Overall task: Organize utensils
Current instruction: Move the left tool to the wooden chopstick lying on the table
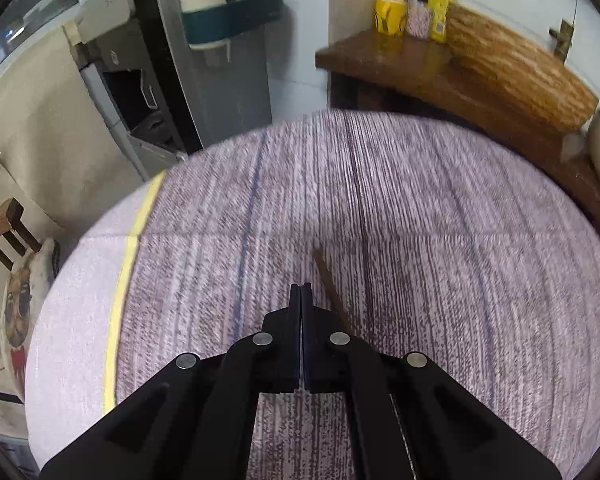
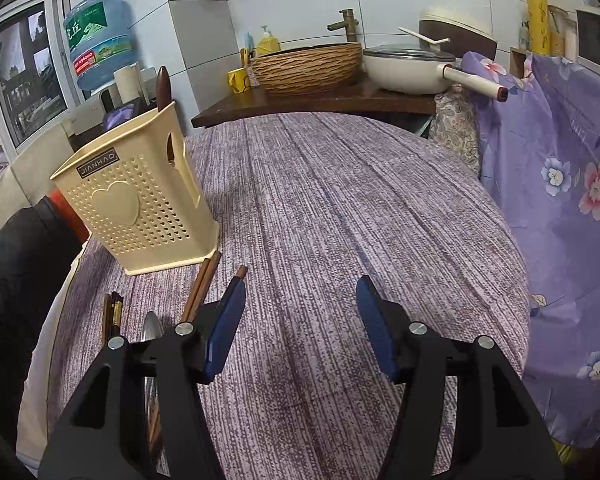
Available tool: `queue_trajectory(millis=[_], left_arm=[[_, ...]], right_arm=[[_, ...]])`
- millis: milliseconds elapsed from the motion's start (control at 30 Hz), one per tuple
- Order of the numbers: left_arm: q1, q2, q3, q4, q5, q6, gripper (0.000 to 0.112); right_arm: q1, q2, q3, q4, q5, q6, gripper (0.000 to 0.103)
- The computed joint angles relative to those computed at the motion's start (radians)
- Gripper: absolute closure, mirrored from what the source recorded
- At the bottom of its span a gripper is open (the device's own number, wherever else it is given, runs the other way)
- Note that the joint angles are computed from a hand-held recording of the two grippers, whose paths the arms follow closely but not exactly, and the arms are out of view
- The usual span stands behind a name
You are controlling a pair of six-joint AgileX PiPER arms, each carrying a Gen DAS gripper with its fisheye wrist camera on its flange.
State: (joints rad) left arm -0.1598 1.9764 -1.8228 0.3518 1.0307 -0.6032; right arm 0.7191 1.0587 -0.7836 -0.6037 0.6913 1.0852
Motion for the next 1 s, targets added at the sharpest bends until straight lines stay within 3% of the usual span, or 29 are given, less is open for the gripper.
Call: queue_trajectory(millis=[233,400,533,600,700,800,833,900,1000], left_arm=[[0.019,-0.217,0.075,0.045,-0.104,-0.005,0.111],[0.011,-0.385,0.107,0.06,-0.129,0.034,0.111],[-0.009,-0.464,0.106,0.066,-0.097,0.056,0.111],[0.03,-0.491,0.104,-0.05,-0.096,0.134,0.111],[0.011,-0.508,0.097,-0.053,-0.037,0.194,0.111],[0.071,-0.46,0.063,-0.213,0.013,0.267,0.11],[0.078,-0.427,0.045,-0.244,0.033,0.277,0.1],[0.086,-0.359,0.022,-0.273,0.065,0.261,0.036],[0.066,-0.266,0.014,-0.232,0.079,0.173,0.04]], right_arm=[[-0.03,-0.041,0.032,0.035,-0.016,-0.023,0.045],[-0.016,-0.079,0.048,0.036,-0.014,-0.01,0.045],[0.019,-0.106,0.053,0.025,0.006,0.011,0.045],[0.047,-0.121,0.051,0.013,0.031,0.026,0.045],[0.098,-0.15,0.058,-0.019,0.073,0.07,0.045],[0.155,-0.161,0.06,-0.063,0.118,0.119,0.045],[0.173,-0.162,0.061,-0.077,0.132,0.134,0.045],[0.185,-0.173,0.07,-0.08,0.142,0.139,0.045],[0.19,-0.173,0.079,-0.096,0.166,0.158,0.045]])
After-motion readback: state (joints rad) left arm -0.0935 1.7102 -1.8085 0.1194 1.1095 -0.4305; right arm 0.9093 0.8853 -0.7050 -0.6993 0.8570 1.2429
